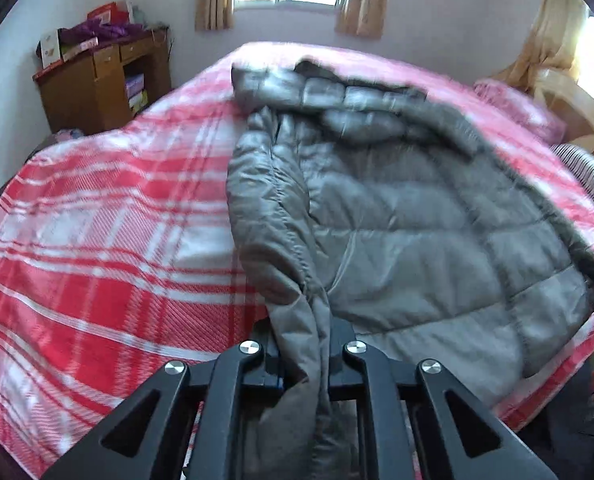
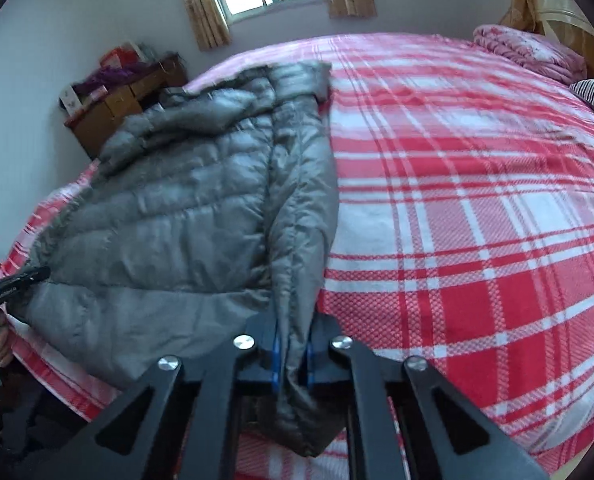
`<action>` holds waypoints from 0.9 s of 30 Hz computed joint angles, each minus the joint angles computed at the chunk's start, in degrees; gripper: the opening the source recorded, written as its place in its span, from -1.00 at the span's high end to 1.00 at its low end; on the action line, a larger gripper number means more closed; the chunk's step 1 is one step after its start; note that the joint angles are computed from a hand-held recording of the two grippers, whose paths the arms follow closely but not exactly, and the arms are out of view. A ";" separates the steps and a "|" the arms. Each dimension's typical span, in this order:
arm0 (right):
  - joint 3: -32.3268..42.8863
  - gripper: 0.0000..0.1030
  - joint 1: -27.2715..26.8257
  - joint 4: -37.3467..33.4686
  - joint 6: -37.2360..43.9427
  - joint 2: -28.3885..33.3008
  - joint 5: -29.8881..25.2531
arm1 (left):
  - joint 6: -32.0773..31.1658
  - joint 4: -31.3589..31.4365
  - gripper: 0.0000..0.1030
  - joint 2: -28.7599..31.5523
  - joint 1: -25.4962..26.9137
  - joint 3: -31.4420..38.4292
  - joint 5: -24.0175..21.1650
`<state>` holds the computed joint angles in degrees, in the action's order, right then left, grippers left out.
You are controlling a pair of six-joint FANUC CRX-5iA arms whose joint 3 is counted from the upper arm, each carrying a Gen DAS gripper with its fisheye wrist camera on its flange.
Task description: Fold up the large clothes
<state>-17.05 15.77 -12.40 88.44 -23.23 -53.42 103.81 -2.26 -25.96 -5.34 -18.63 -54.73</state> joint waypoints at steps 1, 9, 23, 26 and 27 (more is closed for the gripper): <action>0.35 0.82 -0.69 -1.39 0.79 -0.77 -0.22 | -2.32 3.02 0.81 -1.94 1.51 -0.89 0.78; 7.58 0.85 -8.30 -13.88 9.56 -7.60 -5.36 | -17.96 23.46 0.87 -12.62 10.44 -2.32 4.21; 25.46 0.85 -6.00 -15.79 6.69 10.87 6.35 | -21.33 24.46 0.85 11.00 15.39 10.06 11.58; 28.58 0.85 -2.21 -7.53 -0.03 18.48 11.06 | -15.30 16.27 0.72 16.94 13.51 15.95 11.22; 28.99 0.85 -1.32 -5.15 -2.05 20.01 11.93 | -13.10 14.04 0.69 19.19 12.96 18.06 10.68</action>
<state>11.94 14.44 -17.55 86.39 -3.22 -41.49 90.71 11.78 -6.76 7.62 -0.56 -44.05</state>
